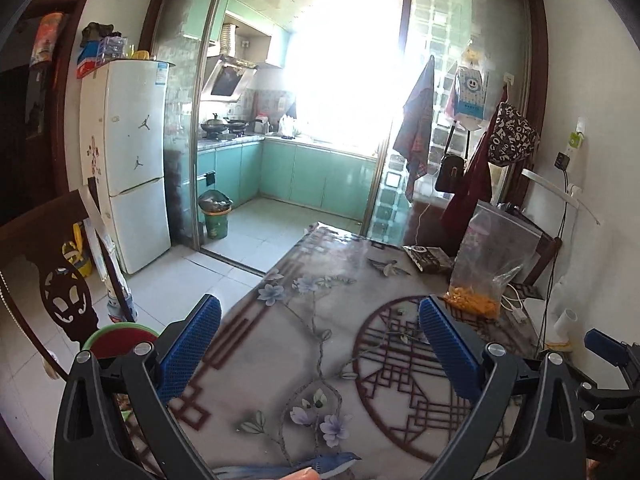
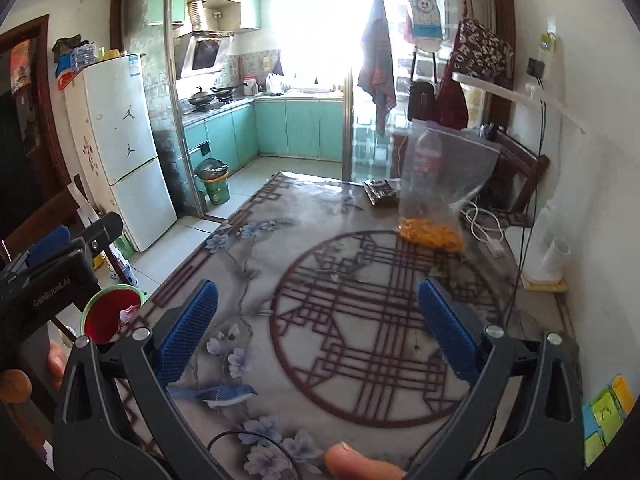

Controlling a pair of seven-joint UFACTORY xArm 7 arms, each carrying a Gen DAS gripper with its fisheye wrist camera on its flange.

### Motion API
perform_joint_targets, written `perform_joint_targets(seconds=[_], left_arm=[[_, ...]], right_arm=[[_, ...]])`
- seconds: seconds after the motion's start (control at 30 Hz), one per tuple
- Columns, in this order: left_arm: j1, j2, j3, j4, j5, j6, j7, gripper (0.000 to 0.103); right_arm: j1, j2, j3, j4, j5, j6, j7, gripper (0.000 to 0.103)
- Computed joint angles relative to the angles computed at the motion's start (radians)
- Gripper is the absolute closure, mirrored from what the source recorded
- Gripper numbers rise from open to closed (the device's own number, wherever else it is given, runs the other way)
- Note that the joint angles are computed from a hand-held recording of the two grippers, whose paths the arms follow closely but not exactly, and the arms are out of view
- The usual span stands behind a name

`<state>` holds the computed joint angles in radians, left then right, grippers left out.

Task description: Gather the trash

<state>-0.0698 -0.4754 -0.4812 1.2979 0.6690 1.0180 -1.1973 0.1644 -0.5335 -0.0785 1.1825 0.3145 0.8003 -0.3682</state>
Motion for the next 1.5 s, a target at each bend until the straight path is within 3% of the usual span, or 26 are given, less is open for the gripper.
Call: perform_joint_targets(seconds=[0.23,0.77,1.5], left_arm=[[-0.043,0.088,-0.040,0.077,0.012,0.071,0.009,0.008],[-0.187,0.183,0.005,0.155,0.092,0.192,-0.040,0.008],[-0.229,0.173,0.055,0.135,0.071,0.197,-0.034,0.008]], right_arm=[[-0.021,0.011,-0.037,0.013,0.012,0.042,-0.020,0.005],[-0.047,0.022,-0.062,0.031,0.057,0.083,-0.076,0.005],[-0.054,0.028,-0.047,0.029,0.053,0.093,-0.080,0.005]])
